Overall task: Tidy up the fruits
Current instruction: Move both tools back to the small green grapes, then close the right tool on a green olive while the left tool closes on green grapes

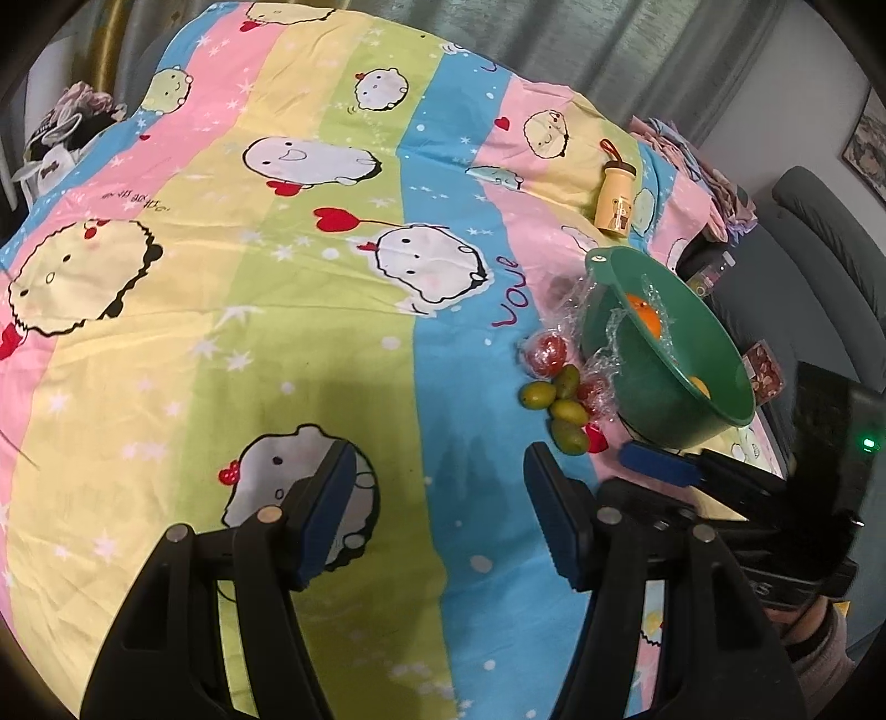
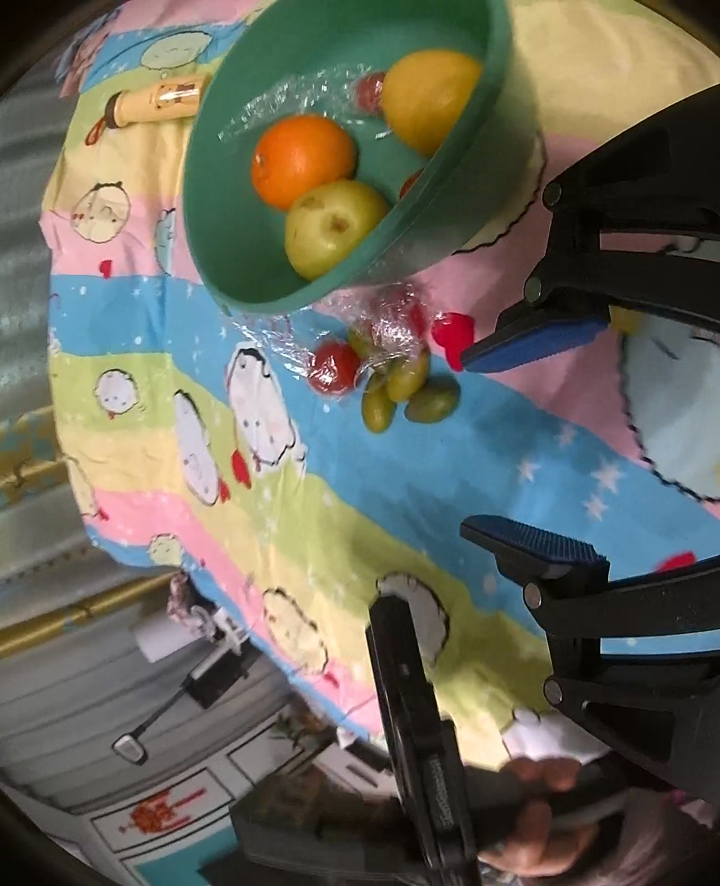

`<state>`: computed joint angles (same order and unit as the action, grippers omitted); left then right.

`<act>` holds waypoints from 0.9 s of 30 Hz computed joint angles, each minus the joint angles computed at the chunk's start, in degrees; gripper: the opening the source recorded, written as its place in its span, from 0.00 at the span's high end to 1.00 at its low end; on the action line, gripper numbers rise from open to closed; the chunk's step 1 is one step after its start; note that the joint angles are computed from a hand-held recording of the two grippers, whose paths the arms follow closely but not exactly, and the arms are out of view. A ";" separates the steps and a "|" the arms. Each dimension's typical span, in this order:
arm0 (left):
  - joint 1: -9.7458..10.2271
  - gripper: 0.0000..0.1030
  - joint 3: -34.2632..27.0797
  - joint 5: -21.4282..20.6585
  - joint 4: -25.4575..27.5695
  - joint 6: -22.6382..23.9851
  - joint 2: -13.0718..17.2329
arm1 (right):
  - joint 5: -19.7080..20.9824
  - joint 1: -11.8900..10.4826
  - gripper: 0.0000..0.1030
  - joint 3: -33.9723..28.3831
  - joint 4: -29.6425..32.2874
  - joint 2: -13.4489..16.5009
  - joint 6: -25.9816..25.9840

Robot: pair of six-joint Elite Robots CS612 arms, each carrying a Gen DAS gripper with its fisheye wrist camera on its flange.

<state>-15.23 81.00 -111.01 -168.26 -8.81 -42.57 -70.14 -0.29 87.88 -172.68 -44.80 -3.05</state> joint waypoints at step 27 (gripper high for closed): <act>-0.48 0.40 -2.49 -2.78 2.76 6.67 1.62 | 1.05 -0.30 0.78 -0.86 -0.26 1.00 2.47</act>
